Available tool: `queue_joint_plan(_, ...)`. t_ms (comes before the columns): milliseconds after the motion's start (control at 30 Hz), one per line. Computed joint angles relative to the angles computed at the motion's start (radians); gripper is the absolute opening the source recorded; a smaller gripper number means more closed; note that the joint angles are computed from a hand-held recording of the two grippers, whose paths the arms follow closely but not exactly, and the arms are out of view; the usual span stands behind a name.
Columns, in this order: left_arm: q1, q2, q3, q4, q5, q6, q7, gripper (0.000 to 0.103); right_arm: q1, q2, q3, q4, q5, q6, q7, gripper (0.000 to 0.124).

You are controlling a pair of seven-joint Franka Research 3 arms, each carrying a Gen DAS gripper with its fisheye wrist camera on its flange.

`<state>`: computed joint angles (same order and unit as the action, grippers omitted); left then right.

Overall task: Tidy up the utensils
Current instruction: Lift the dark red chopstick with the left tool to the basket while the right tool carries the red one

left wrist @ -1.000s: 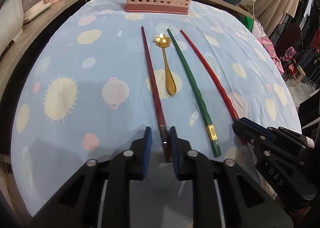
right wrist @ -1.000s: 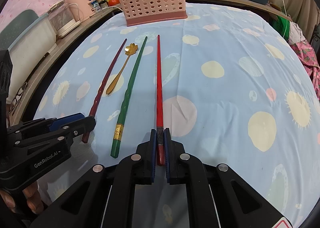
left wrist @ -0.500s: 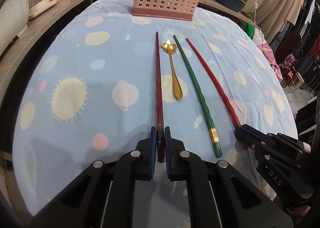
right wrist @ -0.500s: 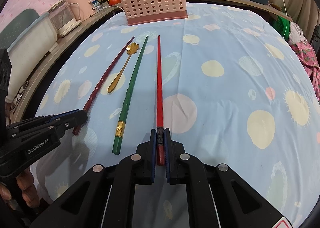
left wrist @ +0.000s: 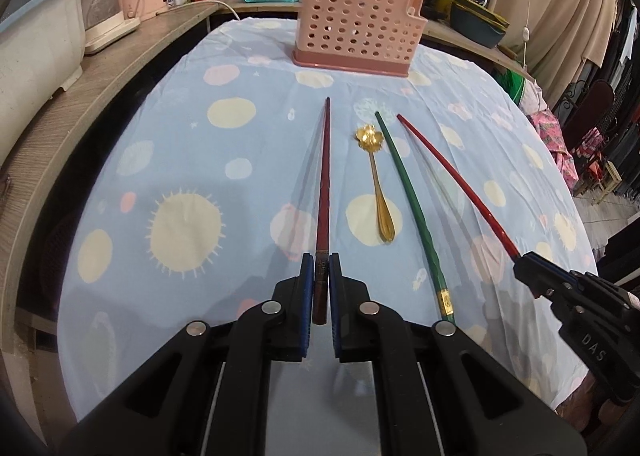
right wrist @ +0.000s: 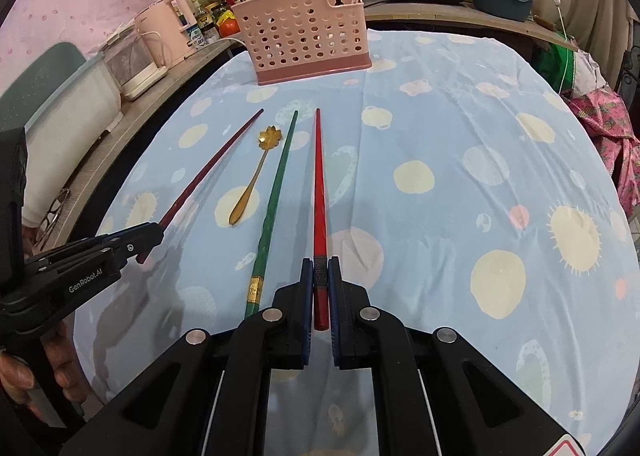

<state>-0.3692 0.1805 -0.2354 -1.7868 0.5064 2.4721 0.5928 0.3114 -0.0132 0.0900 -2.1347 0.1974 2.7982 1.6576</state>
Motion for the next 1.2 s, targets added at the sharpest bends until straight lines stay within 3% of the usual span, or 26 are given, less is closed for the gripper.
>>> queue_joint_plan(533, 0.018, -0.035, 0.018, 0.063, 0.101, 0.024, -0.074, 0.007, -0.022, -0.006, -0.014, 0.103, 0.07, 0.072, -0.033, 0.007)
queue_joint_plan(1200, 0.02, 0.078, 0.069, 0.319, 0.201, 0.008, -0.08, 0.007, -0.028, 0.148, -0.041, 0.376, -0.001, 0.104, -0.006, 0.007)
